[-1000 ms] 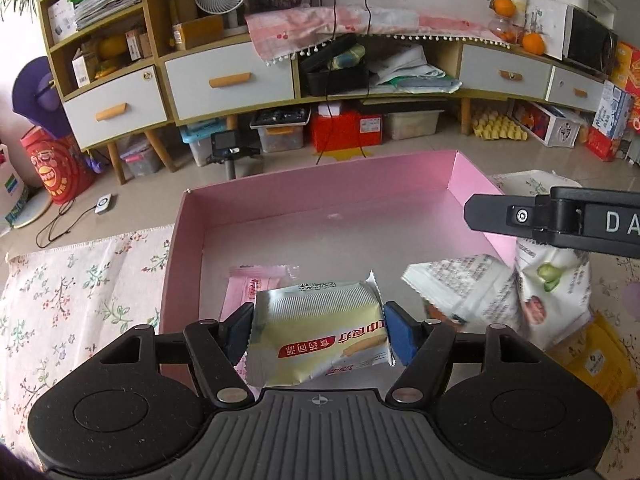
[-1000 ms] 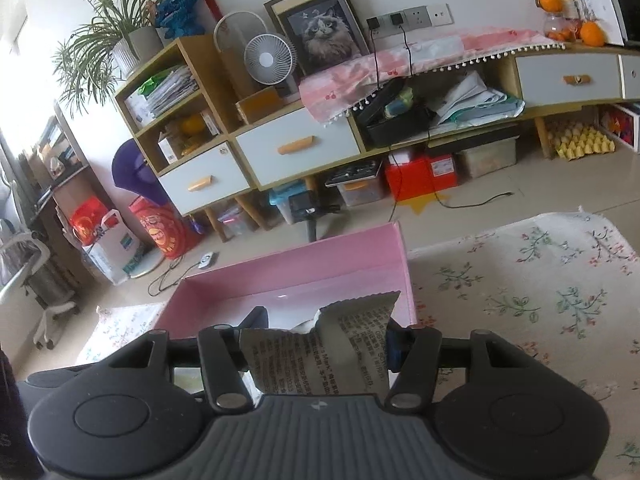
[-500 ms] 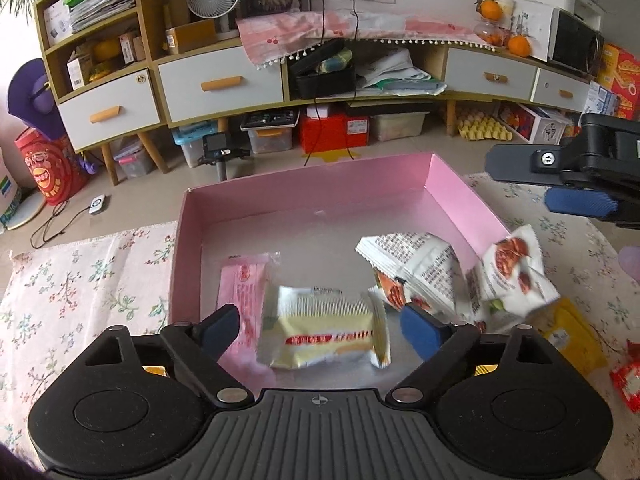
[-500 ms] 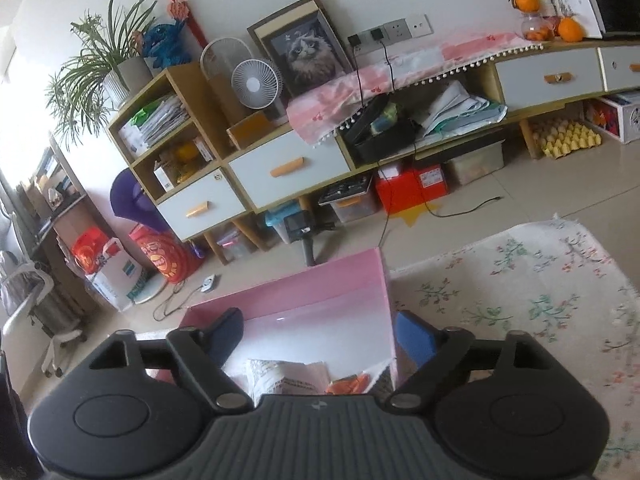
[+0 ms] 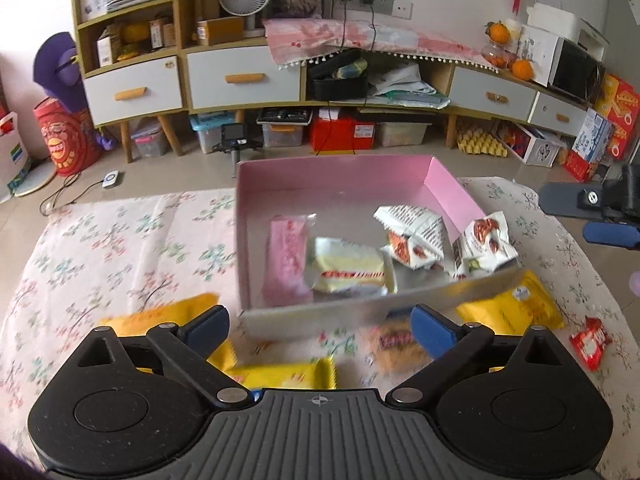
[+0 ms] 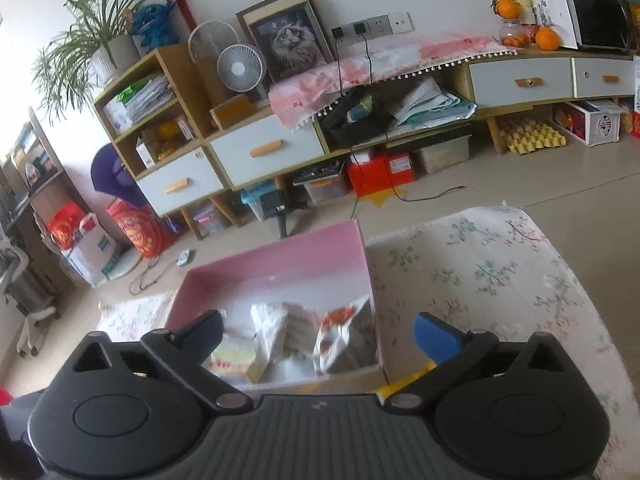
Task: Organize snacks
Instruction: 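Lift both open tools out of the box back over the snacks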
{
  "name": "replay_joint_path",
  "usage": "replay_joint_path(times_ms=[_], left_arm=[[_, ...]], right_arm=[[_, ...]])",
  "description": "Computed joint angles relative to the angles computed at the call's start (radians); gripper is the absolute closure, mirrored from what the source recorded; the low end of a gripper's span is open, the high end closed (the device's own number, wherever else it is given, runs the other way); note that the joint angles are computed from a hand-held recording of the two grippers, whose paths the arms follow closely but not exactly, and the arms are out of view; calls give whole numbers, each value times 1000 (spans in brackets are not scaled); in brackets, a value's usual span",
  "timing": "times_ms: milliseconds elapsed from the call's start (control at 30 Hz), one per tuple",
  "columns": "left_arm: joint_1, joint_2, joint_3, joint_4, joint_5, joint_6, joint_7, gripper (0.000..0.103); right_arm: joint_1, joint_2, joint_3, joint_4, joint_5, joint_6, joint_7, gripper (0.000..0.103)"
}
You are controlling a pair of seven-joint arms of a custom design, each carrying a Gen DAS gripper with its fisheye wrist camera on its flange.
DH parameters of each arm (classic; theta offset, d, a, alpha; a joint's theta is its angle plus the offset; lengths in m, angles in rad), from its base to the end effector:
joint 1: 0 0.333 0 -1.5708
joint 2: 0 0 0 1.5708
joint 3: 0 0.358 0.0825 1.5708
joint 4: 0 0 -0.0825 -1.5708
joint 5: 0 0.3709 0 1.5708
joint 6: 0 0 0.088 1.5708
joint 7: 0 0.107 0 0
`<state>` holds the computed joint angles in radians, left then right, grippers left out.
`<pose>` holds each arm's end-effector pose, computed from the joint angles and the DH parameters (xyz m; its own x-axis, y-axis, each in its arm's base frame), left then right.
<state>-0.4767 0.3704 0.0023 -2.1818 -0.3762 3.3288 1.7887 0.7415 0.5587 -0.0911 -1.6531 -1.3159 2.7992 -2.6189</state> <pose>0.5630 -0.2453 0.3556 -0.3116 -0.9486 0.0553 -0.6975 0.1888 -0.6913 0.5361 0.4796 0.3678 -0.0874 -0.9338 -0.3469 -0.6268 0.3222 -0.7095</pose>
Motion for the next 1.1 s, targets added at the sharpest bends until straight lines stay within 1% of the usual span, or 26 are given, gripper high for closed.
replay_joint_path(times_ms=[100, 300, 333, 467, 500, 533, 600, 667, 733, 767, 833, 900, 933, 1000, 1033, 1100], left_arm=[[43, -37, -33, -56, 4, 19, 2, 4], [97, -96, -77, -164, -6, 65, 24, 3], [98, -102, -79, -179, -11, 73, 32, 3], [89, -111, -75, -233, -48, 112, 76, 3], [97, -109, -83, -246, -52, 126, 83, 3], [119, -106, -104, -262, -44, 146, 82, 3], [155, -102, -134, -286, -28, 172, 80, 3], [160, -105, -137, -294, -29, 163, 101, 3], [209, -107, -177, -314, 19, 182, 87, 3], [217, -105, -184, -320, 30, 192, 83, 3], [216, -102, -188, -325, 30, 185, 81, 3], [255, -98, -223, -327, 72, 166, 48, 3], [273, -94, -239, -326, 94, 158, 31, 3], [271, -87, -243, -320, 113, 146, 20, 3], [265, -84, -240, -319, 118, 147, 20, 3], [254, -79, -238, -319, 128, 157, 23, 3]], right_arm=[[5, -14, 31, -18, 60, -35, -83, 13], [38, -28, 57, -36, 122, -85, -183, 13], [44, -29, 59, -37, 128, -89, -191, 13], [72, -23, 51, -46, 108, -84, -166, 13], [81, -22, 47, -50, 95, -84, -148, 13], [87, -18, 44, -54, 81, -83, -129, 13], [85, -11, 54, -61, 89, -84, -134, 13], [74, 2, 79, -59, 145, -102, -208, 13], [82, 11, 81, -56, 168, -121, -255, 13], [86, 15, 81, -54, 178, -133, -285, 13], [94, 25, 83, -47, 206, -172, -341, 13], [98, 37, 89, -34, 249, -219, -394, 13], [93, 47, 99, -20, 291, -254, -435, 13], [89, 67, 112, 10, 369, -317, -499, 13], [89, 72, 112, 17, 390, -326, -515, 13], [88, 75, 106, 10, 407, -309, -526, 13]])
